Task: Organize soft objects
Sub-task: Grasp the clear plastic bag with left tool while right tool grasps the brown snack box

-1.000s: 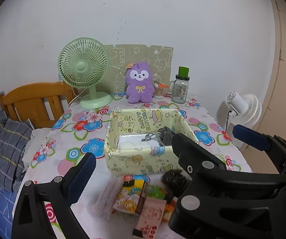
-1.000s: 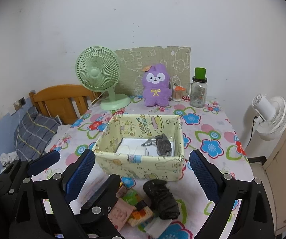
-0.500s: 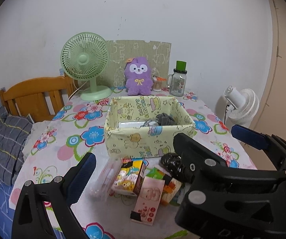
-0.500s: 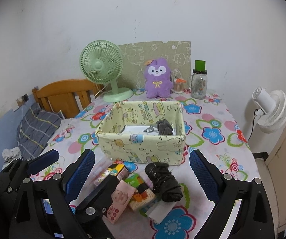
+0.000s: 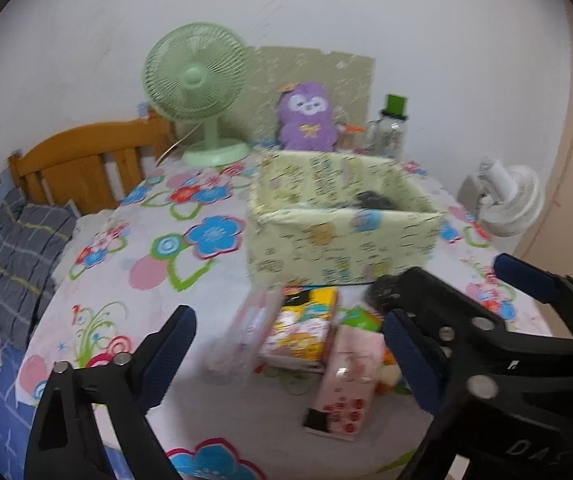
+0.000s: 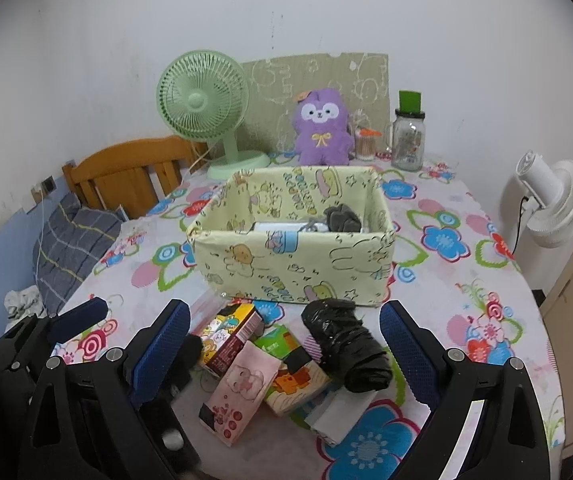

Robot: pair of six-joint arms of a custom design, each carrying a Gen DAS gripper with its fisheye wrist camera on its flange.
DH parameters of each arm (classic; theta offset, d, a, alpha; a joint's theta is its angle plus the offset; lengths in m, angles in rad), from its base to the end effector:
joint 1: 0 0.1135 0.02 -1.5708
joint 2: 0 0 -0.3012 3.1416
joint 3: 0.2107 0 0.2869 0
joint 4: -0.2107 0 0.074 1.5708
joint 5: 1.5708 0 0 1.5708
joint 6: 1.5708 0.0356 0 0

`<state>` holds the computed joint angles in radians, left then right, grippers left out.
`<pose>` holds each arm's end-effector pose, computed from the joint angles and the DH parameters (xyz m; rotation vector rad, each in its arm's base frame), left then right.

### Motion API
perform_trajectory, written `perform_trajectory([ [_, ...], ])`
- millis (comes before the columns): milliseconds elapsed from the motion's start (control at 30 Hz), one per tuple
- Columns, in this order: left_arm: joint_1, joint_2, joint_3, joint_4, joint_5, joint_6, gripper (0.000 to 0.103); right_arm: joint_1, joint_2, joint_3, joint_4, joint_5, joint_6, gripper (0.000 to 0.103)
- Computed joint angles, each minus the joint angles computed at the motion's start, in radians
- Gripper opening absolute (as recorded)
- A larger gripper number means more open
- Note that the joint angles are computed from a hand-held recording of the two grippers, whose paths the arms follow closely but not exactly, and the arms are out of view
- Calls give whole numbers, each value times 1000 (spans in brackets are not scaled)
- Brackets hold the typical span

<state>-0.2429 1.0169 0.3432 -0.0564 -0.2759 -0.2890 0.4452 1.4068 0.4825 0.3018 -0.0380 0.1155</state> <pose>0.1954 -0.0384 0.1693 -0.1926 2.2596 0.0373 0.2492 0.1204 0.1590 -0.3848 2.1818 0.3550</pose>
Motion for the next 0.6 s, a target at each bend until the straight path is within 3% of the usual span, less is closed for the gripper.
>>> perform_trajectory([
  [433,180,152,0,92,120,79,83,64,178,105,-8,36,19,96],
  [600,202,240,21,126,124,107,76,85,243,153,-31,47,21,93],
])
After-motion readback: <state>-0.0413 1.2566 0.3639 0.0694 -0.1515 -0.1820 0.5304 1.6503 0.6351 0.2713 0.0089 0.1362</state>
